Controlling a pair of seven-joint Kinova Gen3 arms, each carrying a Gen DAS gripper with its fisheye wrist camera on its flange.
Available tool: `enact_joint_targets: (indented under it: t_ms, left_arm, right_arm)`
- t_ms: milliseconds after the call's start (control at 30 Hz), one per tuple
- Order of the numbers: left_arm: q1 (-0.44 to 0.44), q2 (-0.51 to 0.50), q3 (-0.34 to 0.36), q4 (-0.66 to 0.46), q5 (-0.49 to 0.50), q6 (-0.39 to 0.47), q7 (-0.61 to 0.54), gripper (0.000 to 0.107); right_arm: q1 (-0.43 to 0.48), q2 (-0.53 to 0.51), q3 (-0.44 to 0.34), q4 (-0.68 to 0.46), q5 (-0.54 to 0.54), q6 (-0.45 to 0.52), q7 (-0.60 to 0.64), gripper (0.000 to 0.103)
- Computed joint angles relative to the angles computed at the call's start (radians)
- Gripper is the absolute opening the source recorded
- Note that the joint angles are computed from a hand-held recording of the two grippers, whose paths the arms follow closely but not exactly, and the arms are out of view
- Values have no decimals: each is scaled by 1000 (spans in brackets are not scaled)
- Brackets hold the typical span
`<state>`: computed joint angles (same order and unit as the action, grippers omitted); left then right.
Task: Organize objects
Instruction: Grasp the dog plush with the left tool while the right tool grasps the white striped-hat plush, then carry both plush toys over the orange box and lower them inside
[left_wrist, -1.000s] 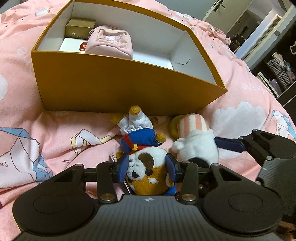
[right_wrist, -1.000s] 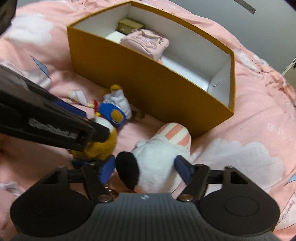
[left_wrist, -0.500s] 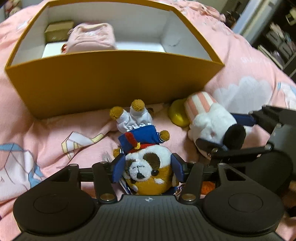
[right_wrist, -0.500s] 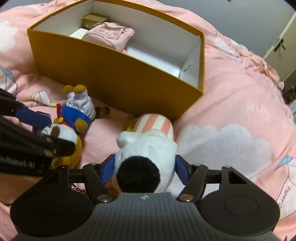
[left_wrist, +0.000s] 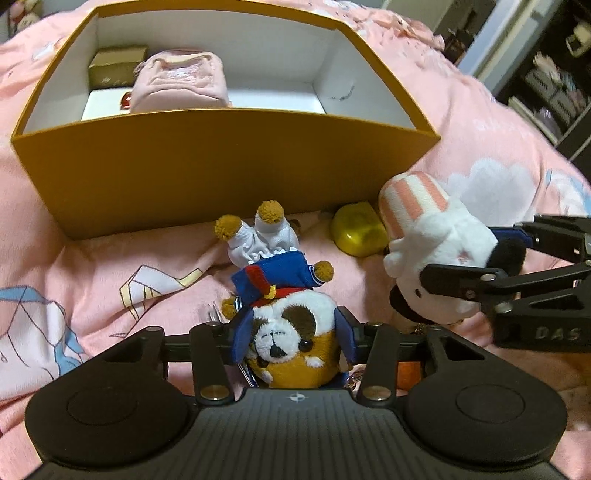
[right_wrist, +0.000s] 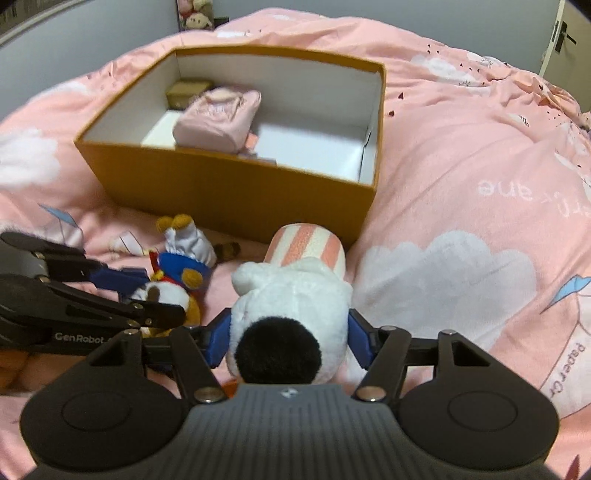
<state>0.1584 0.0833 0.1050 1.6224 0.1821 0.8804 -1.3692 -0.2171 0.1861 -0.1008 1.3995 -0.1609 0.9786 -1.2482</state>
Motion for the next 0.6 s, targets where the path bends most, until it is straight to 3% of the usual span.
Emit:
enact_joint_targets:
  t_ms: [200, 600]
  left_arm:
    - [-60, -46, -29, 41, 154, -19, -66, 52]
    - [-110, -144, -81, 34, 404, -2, -211, 52]
  right_arm:
    - [76, 1, -1, -37, -155, 51, 79, 65]
    - [127, -12, -1, -102, -289, 90, 228, 65]
